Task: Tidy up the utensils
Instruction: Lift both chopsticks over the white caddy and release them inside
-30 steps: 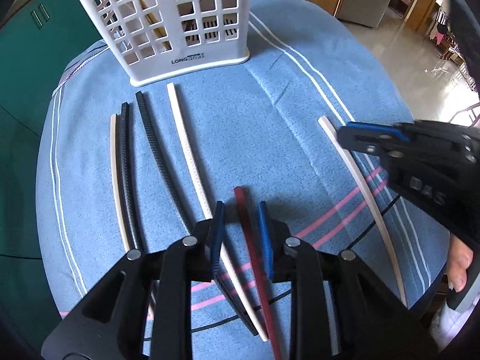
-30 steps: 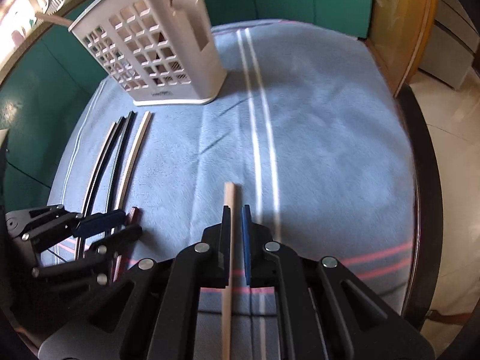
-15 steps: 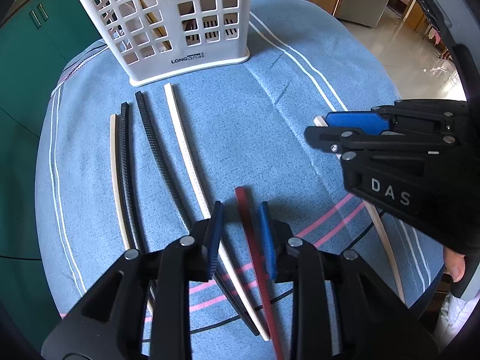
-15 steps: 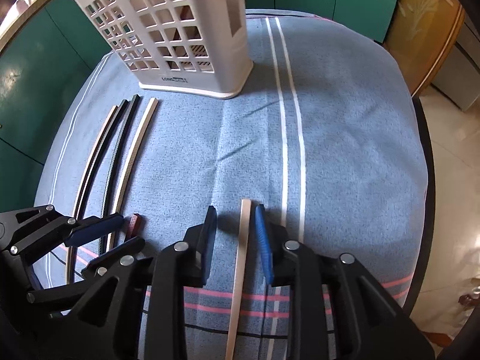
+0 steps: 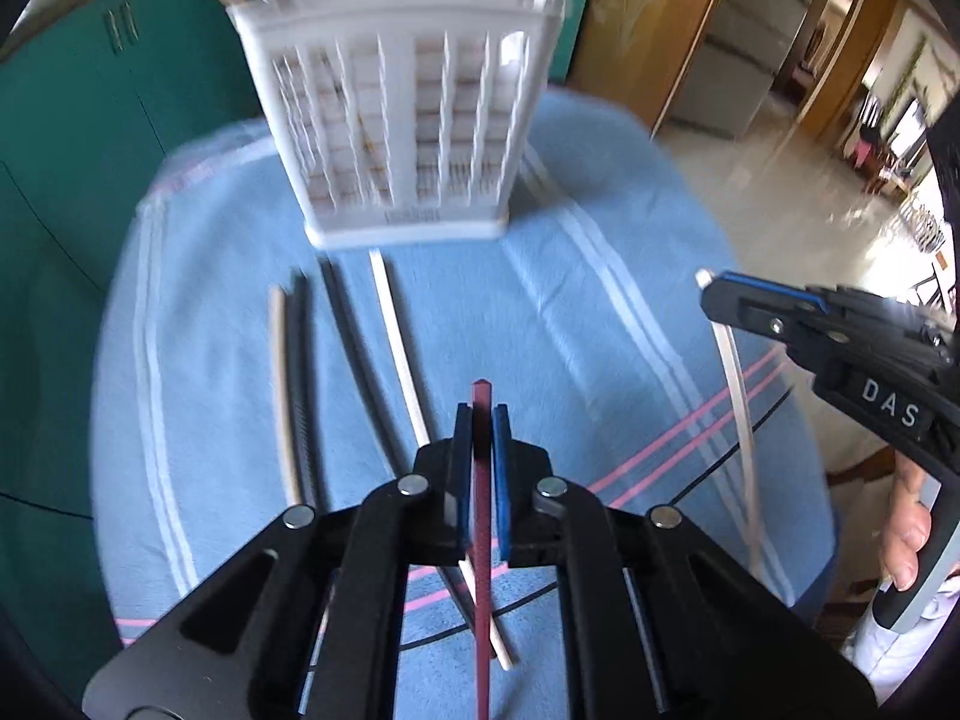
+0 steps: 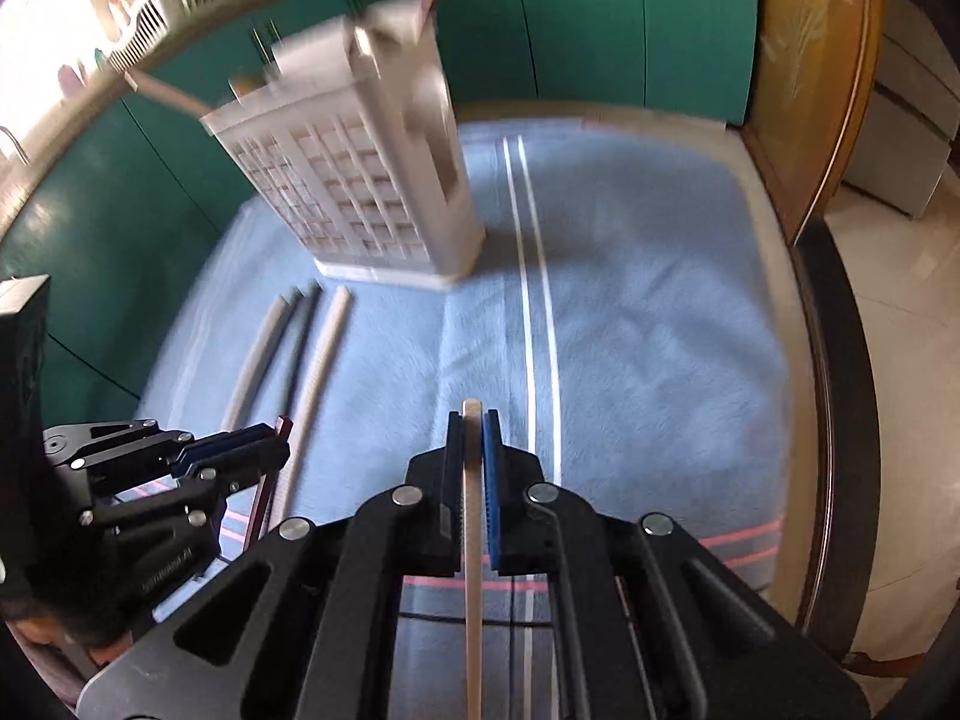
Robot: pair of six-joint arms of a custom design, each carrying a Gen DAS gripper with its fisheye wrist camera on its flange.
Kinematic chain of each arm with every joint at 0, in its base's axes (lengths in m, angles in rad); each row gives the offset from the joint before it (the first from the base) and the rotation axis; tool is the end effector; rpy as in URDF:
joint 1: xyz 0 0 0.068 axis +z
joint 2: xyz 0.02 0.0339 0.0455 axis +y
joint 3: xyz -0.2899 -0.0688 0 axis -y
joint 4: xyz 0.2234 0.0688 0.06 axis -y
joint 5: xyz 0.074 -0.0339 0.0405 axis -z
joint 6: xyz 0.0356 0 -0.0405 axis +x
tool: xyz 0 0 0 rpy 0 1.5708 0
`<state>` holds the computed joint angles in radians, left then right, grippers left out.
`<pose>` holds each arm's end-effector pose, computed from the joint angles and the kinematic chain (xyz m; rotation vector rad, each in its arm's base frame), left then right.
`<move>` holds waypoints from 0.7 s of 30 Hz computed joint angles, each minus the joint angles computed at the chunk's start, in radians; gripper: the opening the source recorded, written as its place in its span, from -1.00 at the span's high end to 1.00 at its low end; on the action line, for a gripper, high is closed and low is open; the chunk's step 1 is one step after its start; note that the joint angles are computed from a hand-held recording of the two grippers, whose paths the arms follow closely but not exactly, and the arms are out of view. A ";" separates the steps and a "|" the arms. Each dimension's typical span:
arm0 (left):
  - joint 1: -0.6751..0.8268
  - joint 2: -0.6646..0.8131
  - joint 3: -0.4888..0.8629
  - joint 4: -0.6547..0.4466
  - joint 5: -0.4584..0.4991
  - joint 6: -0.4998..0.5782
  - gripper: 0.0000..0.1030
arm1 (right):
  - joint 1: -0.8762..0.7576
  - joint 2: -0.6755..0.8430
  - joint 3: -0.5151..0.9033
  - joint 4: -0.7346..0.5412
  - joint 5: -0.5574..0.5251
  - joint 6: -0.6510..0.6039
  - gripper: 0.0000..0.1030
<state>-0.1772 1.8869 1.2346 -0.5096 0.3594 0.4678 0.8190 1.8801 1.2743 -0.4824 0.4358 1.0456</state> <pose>0.3588 -0.0770 0.2026 0.9382 2.4914 -0.3983 0.2673 0.2639 0.2176 0.4192 2.4756 0.1646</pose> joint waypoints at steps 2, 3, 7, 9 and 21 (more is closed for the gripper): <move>0.035 -0.057 0.002 -0.020 0.049 0.007 0.88 | 0.032 -0.049 0.007 -0.020 0.058 0.008 0.87; 0.053 -0.084 0.006 -0.032 0.076 0.009 0.88 | 0.038 -0.072 -0.001 -0.021 0.072 0.005 0.87; 0.123 -0.169 0.034 -0.077 0.174 0.021 0.88 | 0.099 -0.122 0.037 -0.074 0.157 0.009 0.87; 0.154 -0.203 0.048 -0.096 0.216 0.024 0.88 | 0.114 -0.134 0.058 -0.089 0.185 -0.002 0.87; 0.234 -0.273 0.103 -0.093 0.335 -0.003 0.88 | 0.173 -0.144 0.173 -0.168 0.307 -0.023 0.87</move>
<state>0.0570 1.6140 1.3371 -0.6030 0.6941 0.4644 0.9920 1.7360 1.4474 -0.6500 0.7427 1.0229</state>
